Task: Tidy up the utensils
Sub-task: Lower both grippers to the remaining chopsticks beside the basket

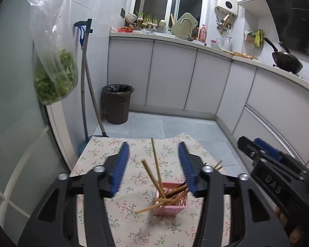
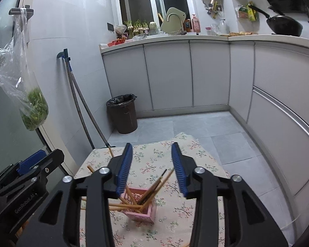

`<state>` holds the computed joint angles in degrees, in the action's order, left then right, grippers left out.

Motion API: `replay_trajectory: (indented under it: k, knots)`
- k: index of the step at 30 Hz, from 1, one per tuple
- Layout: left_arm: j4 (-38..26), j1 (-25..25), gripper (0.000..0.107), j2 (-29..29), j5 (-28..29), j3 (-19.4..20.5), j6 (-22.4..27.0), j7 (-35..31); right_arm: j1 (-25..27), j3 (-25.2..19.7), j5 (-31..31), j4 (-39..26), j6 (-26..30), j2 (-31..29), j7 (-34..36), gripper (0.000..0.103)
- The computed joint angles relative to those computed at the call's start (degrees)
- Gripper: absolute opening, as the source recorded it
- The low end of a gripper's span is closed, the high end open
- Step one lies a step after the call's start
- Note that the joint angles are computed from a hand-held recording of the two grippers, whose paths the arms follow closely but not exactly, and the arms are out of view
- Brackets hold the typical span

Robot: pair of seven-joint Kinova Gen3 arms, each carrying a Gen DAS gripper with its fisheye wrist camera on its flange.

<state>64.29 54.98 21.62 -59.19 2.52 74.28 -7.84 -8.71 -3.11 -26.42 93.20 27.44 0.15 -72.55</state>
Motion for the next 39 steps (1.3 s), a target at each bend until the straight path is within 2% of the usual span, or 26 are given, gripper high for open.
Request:
replay_trajectory:
  k: [2,5,7,9,11,13,16,18,20,22,25,27,28,30,31,33,34,35,37,39]
  knots:
    - [0.1,1.0,0.067,0.4,-0.7,-0.1,1.1,0.7,2.3,-2.6,4.0,1.5,-1.1,-1.1,-3.7,0.053]
    - [1.0,2.3,0.081,0.4,-1.8,-0.3,2.5,3.2,9.9,-10.5,11.0,3.9,-3.2,-2.3,-10.4,0.068]
    - [1.3,2.4,0.086,0.4,-1.5,0.1,2.7,4.3,15.2,-15.6,15.0,5.5,-4.9,-3.1,-15.1,0.076]
    - [1.5,2.4,0.089,0.7,-1.1,0.4,3.1,4.6,19.9,-19.8,18.3,6.8,-6.1,-3.7,-19.8,0.089]
    - [1.0,2.6,0.094,1.2,-0.9,0.6,3.7,3.9,21.8,-21.0,21.0,7.9,-6.9,-4.3,-24.4,0.093]
    - [0.7,3.0,0.096,1.6,-0.8,0.5,4.2,3.6,20.3,-19.5,25.2,8.1,-6.0,-4.1,-28.8,0.096]
    - [0.0,2.7,0.096,2.0,0.3,1.1,4.0,2.6,15.4,-14.7,27.7,7.5,-3.8,-3.7,-30.7,0.096]
    - [-0.5,3.7,0.096,2.3,2.4,-0.9,3.0,1.1,14.9,-13.4,27.2,7.6,-2.3,-3.7,-30.6,0.096]
    - [-1.5,5.6,0.096,2.8,6.6,-5.1,1.3,-1.8,15.4,-12.1,24.4,7.8,-0.6,-3.8,-29.1,0.096]
    - [-2.0,5.0,0.096,3.0,10.3,-5.7,-0.5,-4.4,15.6,-10.2,21.5,8.3,1.0,-3.9,-27.3,0.096]
    - [-2.5,-0.6,0.096,3.2,16.8,-0.8,-4.0,-8.4,17.6,-7.4,16.4,8.5,6.5,-2.9,-25.4,0.096]
    - [-4.8,-4.1,0.096,4.7,21.4,2.1,-4.2,-13.0,20.2,-6.5,11.8,7.8,11.1,-1.6,-23.7,0.096]
    - [-6.5,-6.4,0.096,6.3,23.2,4.7,-3.6,-15.3,22.1,-6.3,9.4,7.7,13.5,-0.4,-24.0,0.096]
    - [-10.2,-8.5,0.096,9.1,26.5,7.1,-1.9,-19.9,26.1,-7.1,4.8,6.6,18.1,1.9,-22.5,0.096]
    - [-12.8,-9.8,0.096,11.0,27.7,9.0,-0.2,-22.3,26.8,-6.1,2.4,6.1,20.4,3.2,-21.9,0.096]
    - [-18.1,-12.7,0.096,15.5,29.9,13.9,2.8,-26.9,25.0,-1.6,-0.9,5.8,23.3,4.4,-20.4,0.096]
    - [-20.8,-13.4,0.096,17.6,31.4,15.0,4.5,-29.3,23.0,1.1,-1.3,6.1,23.8,4.6,-20.6,0.096]
    - [-23.4,-13.7,0.096,20.0,33.4,15.0,5.5,-31.6,21.0,3.6,-1.9,6.2,24.3,4.9,-20.4,0.096]
    - [-28.8,-13.0,0.096,23.9,37.8,12.3,8.1,-35.3,20.0,5.8,-3.8,5.6,26.7,6.1,-19.1,0.096]
    - [-34.1,-13.4,0.095,28.1,42.4,10.4,10.4,-38.0,22.4,4.1,-5.0,5.0,28.4,7.3,-18.4,0.096]
